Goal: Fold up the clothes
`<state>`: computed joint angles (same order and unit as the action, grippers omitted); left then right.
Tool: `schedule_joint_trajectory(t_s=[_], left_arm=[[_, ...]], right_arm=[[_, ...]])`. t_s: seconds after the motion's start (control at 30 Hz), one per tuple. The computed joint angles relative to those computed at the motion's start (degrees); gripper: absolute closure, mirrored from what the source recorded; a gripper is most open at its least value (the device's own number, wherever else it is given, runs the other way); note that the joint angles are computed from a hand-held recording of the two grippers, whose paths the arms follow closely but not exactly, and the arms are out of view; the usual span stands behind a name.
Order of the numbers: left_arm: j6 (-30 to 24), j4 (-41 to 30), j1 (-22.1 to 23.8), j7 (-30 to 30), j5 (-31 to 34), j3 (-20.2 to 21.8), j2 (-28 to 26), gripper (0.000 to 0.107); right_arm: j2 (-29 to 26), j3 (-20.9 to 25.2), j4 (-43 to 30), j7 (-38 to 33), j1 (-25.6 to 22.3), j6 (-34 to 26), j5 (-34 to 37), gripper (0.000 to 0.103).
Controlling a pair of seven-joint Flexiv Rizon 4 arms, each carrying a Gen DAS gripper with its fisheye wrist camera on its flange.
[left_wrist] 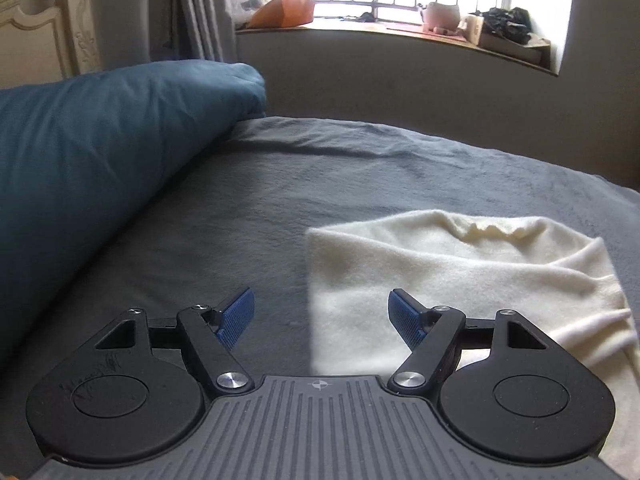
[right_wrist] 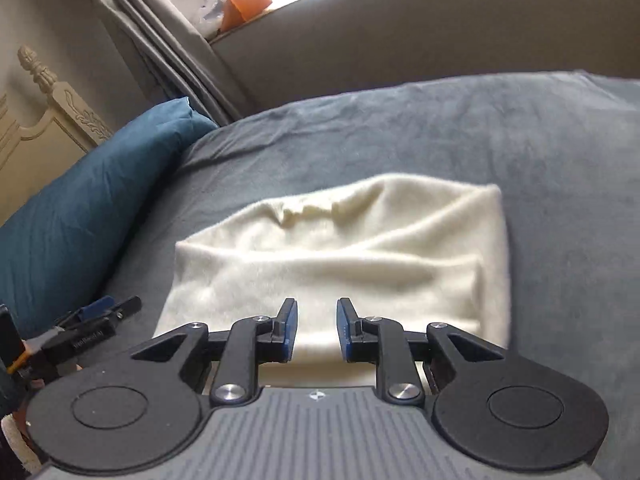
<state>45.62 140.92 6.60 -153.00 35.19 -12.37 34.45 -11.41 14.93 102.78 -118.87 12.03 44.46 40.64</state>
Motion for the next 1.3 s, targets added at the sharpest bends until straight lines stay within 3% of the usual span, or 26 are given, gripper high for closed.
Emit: schedule_joint_trajectory(t_s=[0.13,0.23,0.3,0.37,0.5,0.63,0.77,0.97,1.1,1.23,1.3], left_arm=[[-27.61,-8.33,-2.97,5.84,-8.16,-1.74,11.55,0.032],[-44.1,-16.88,-2.63,8.96,-10.78,-3.96,13.95,0.032],[-51.81,-21.95,-1.43,8.66,-12.69,-4.94,13.21,0.031],[-53.24,-24.24,-1.13,6.06,-15.22,-4.29,12.48,0.03],[-43.84,-24.18,-1.79,2.91,-16.01,-3.96,7.2,0.03],[-27.24,-23.94,-3.01,0.14,-15.61,-1.76,-1.0,0.03],[-13.71,-24.1,-5.53,3.35,-15.75,2.04,-6.37,0.03],[0.57,-18.34,-8.22,13.59,-17.27,7.36,-9.46,0.03],[3.17,-12.82,-11.13,26.17,-21.21,10.23,-10.08,0.03],[4.21,-8.06,-12.05,39.07,-24.55,13.04,-10.07,0.03],[8.59,-3.87,-12.81,44.28,-27.21,15.27,-8.86,0.03]], right_arm=[[3.27,-1.0,3.73,3.07,0.34,-5.31,-7.17,0.08],[5.39,-1.65,4.33,5.16,0.85,-12.01,-10.4,0.08],[6.35,-2.2,3.28,5.36,1.07,-17.07,-11.12,0.08],[6.95,-2.63,2.2,5.02,1.52,-20.85,-12.28,0.08],[5.98,-3.32,-0.75,4.56,2.69,-25.42,-16.18,0.08],[3.77,-3.12,-3.75,5.1,4.33,-26.5,-22.1,0.08],[2.76,-2.63,-5.92,7.43,5.15,-25.79,-22.77,0.08],[4.6,-0.96,-1.1,13.62,5.91,-18.89,-18.33,0.08],[8.53,0.69,8.19,18.66,7.45,-10.2,-16.34,0.08],[11.79,2.65,18.32,24.13,10.33,2.66,-17.04,0.08],[12.3,3.54,22.41,27.73,12.02,8.96,-18.53,0.08]])
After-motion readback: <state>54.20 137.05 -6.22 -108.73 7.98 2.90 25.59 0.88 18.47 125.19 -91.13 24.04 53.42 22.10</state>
